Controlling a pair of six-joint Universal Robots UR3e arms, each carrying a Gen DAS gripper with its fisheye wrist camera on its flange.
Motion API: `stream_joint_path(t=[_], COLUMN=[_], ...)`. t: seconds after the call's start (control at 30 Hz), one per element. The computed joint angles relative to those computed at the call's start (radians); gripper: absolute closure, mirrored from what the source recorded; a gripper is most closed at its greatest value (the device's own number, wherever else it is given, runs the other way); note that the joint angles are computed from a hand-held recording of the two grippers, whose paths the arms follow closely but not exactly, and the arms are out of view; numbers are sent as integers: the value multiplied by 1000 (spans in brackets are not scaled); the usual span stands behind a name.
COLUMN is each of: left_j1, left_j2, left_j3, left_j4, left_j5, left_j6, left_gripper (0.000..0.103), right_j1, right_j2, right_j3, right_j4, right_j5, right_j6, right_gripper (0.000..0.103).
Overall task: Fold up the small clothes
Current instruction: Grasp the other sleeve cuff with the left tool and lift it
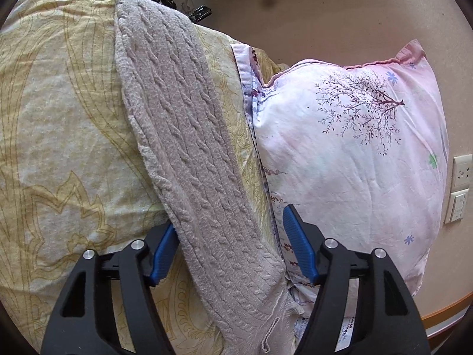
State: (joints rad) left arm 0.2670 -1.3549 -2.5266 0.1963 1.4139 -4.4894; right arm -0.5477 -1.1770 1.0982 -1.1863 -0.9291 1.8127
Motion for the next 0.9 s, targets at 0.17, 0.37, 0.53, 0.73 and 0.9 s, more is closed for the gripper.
stream_joint_path(t=[0.17, 0.37, 0.53, 0.73, 0.9], left_j1=[8, -217, -438, -628, -651], left_j2=[-142, -354, -614, -895, -954], left_j3=[-61, 201, 621, 1031, 1075], left_j4=[345, 546, 524, 246, 89], left_j5=[-33, 62, 70, 67, 12], left_j6=[-119, -136, -85, -49, -96], left_gripper=[93, 95, 95, 93, 78], right_j1=[-96, -211, -270, -288, -309], right_j2=[67, 200, 270, 264, 273], right_j3=[-90, -297, -390, -324, -337], right_j4=[42, 114, 135, 78, 88], right_j5=[20, 45, 53, 47, 45], right_j6=[40, 130, 180, 226, 209], right_gripper=[31, 30, 30, 30, 30])
